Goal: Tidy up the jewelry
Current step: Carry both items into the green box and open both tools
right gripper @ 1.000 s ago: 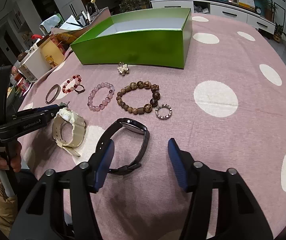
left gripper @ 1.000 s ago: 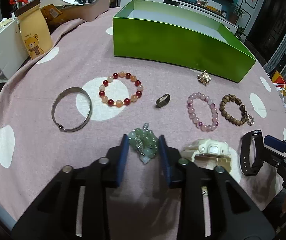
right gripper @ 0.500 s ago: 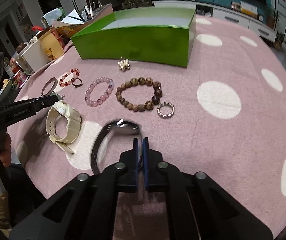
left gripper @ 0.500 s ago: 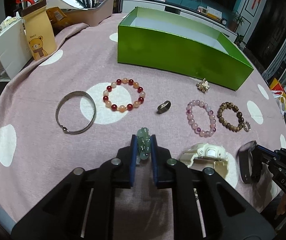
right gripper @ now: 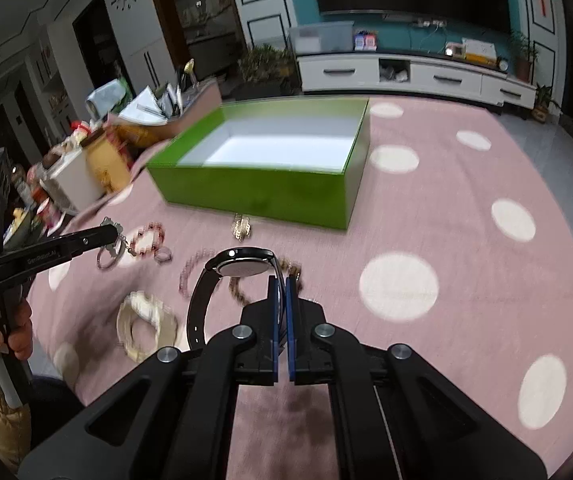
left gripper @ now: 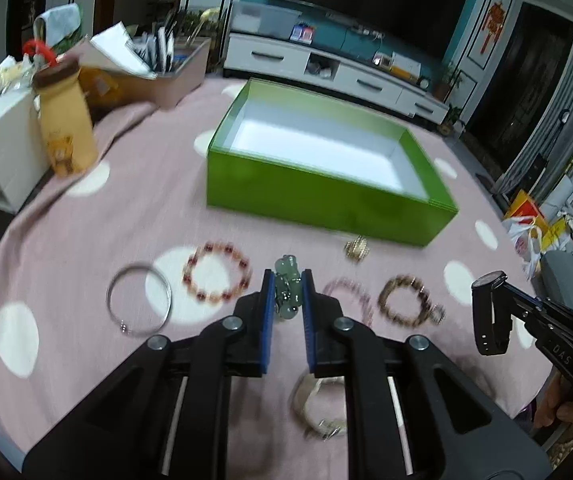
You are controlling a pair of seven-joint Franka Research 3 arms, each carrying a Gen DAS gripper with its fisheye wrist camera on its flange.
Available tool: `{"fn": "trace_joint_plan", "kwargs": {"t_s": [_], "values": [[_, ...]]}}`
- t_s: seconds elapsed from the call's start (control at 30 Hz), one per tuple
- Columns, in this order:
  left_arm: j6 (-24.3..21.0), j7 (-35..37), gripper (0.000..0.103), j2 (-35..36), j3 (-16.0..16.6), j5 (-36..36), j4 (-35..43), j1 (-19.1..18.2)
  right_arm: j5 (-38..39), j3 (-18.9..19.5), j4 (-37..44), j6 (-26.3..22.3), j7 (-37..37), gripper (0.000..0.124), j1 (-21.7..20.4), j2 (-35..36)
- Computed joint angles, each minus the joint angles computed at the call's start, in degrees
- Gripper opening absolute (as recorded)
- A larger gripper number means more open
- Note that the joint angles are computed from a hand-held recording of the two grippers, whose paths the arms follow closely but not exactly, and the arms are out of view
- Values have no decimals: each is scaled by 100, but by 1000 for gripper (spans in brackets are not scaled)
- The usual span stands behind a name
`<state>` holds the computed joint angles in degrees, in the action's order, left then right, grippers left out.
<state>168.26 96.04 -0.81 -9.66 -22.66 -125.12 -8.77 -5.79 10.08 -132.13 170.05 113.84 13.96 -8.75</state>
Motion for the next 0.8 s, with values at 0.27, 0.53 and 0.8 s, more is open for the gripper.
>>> {"fn": "trace_joint_plan", "kwargs": {"t_s": [0.27,0.53,0.8], "values": [[25,302,13,561,-200,-300,1025,172,-1013,-12,870,9,595,3,-168,539],[-335,320,13,1468,-606,-545,2311,658,-1784,-630,2192,-117,1286,3,253,1527],[-645,-827,13,2449,-556,687,3413,590,-1108,-1050,3309,-565,889,3,646,2556]]}}
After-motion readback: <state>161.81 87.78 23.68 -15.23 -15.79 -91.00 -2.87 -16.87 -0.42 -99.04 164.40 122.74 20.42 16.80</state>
